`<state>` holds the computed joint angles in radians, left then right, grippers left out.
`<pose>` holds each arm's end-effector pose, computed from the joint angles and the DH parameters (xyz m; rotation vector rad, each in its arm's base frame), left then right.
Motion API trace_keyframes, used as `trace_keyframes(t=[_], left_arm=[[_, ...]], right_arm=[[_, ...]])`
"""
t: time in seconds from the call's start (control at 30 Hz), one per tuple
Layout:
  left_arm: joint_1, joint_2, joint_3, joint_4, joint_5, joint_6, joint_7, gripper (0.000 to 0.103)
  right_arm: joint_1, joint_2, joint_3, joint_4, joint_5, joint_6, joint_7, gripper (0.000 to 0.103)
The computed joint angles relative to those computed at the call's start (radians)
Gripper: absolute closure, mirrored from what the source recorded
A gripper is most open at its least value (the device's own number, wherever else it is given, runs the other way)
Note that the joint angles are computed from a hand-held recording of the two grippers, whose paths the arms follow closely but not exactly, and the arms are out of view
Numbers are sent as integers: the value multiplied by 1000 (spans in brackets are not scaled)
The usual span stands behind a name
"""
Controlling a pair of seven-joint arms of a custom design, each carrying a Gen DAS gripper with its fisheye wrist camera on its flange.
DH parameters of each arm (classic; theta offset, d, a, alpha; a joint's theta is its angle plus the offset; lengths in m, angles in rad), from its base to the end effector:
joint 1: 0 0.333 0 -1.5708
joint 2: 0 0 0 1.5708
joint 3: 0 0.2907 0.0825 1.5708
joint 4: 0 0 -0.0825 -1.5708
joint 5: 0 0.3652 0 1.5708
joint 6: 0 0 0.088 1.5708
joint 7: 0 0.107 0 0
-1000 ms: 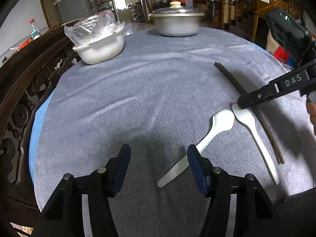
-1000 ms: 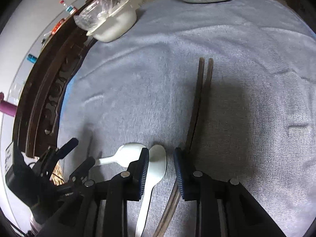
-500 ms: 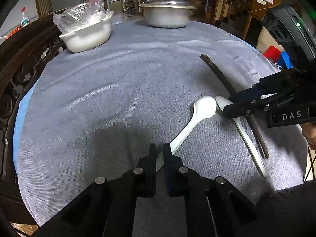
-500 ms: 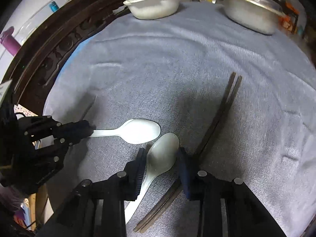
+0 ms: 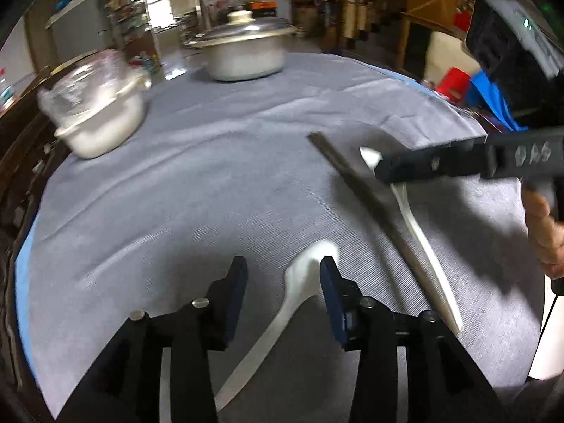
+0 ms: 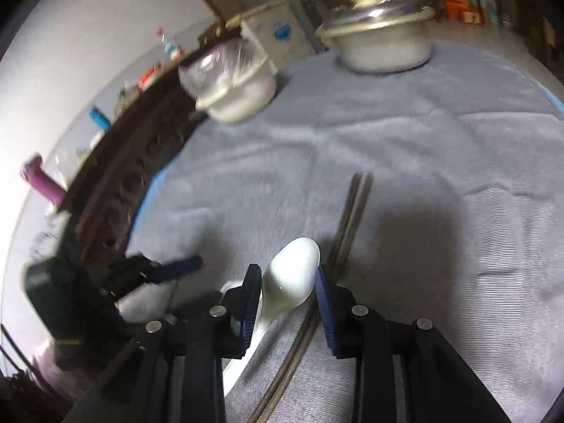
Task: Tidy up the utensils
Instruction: 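Close the left tool on a white spoon while the right tool grasps the other spoon, then lift and carry the white spoons with both tools over the metal cup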
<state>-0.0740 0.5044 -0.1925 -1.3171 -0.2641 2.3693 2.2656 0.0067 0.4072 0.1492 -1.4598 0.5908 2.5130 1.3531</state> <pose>0.6985 -0.1606 0.4970 -1.0635 2.5247 -0.7976 0.6928 0.0853 0.5080 -1.6180 1.6640 -0.1024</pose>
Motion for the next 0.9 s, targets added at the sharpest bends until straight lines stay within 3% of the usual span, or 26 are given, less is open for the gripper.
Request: trace_keyframes(t=[0.17,0.23,0.37,0.63,0.9], left_arm=[[-11,82,-9,118,6,-112,-13,62],[-7,79,-15,103,-6,-91,-1,67],[-8,92,-11,134,-12,-117,-26,68],[4,82,22,130,-15,-80,-208,68],[53,-57,47,-64,-56,78,-401,68]], right_arm=[[-35,-66,6,-104,103,81,-44,69],[-39,-85,5,-137,141,110,-56,69],[-41,-139,0,-217,227,163,-100,69],[0,-251,-46,-364,299,268,-135,69],[87,-403,-99,-567,223,516,-28,69]])
